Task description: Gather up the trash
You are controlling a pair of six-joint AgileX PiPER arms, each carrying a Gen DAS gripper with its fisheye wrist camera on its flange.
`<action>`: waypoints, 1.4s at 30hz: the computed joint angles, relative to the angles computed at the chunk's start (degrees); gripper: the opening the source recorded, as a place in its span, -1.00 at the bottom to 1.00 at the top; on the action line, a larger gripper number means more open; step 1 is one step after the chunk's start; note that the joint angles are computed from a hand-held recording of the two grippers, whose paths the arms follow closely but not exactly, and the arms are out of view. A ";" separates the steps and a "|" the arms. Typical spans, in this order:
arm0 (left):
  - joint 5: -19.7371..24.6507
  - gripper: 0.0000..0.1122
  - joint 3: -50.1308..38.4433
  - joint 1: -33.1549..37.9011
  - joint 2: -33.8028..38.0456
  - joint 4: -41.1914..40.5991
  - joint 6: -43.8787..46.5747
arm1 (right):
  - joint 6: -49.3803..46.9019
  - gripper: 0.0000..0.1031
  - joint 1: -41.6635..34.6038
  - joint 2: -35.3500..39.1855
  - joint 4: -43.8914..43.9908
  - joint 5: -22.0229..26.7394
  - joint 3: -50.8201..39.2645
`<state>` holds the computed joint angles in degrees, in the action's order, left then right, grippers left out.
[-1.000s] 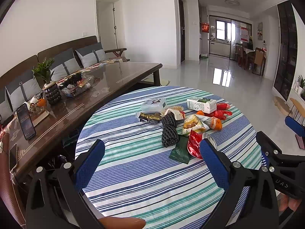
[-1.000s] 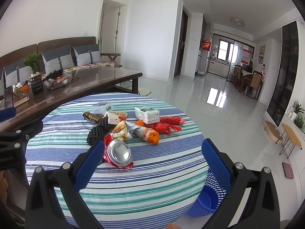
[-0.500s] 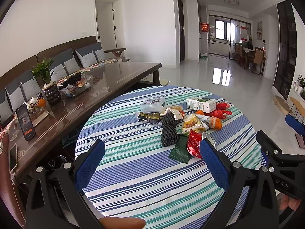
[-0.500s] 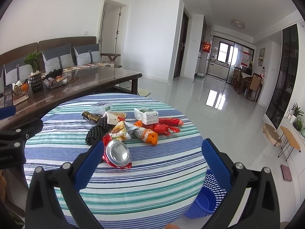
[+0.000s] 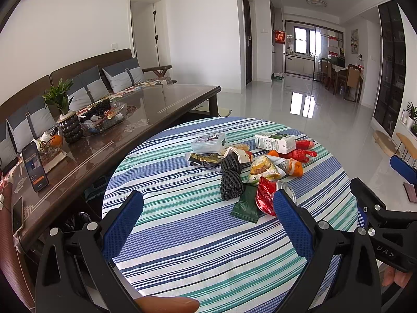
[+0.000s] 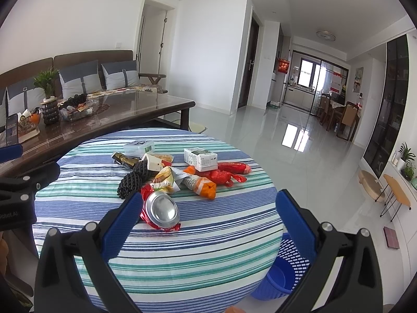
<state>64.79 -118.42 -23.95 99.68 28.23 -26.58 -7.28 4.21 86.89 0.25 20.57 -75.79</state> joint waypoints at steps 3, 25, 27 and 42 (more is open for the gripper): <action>0.01 0.76 -0.02 0.00 0.01 0.00 0.02 | 0.39 0.91 0.11 -0.01 -0.34 -0.02 0.01; -0.23 0.76 0.88 -0.48 -0.22 0.41 -0.66 | 0.36 0.91 0.48 -0.41 -0.40 -0.19 0.48; -0.28 0.76 0.93 -0.48 -0.24 0.40 -0.68 | 0.39 0.91 0.47 -0.42 -0.42 -0.25 0.54; -0.17 0.76 0.82 -0.47 -0.17 0.36 -0.62 | 1.02 0.91 0.67 -0.49 -1.03 -0.28 0.61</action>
<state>64.62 -117.59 -24.42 99.51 28.59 -27.21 -6.26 4.88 86.40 -0.78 20.29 -75.19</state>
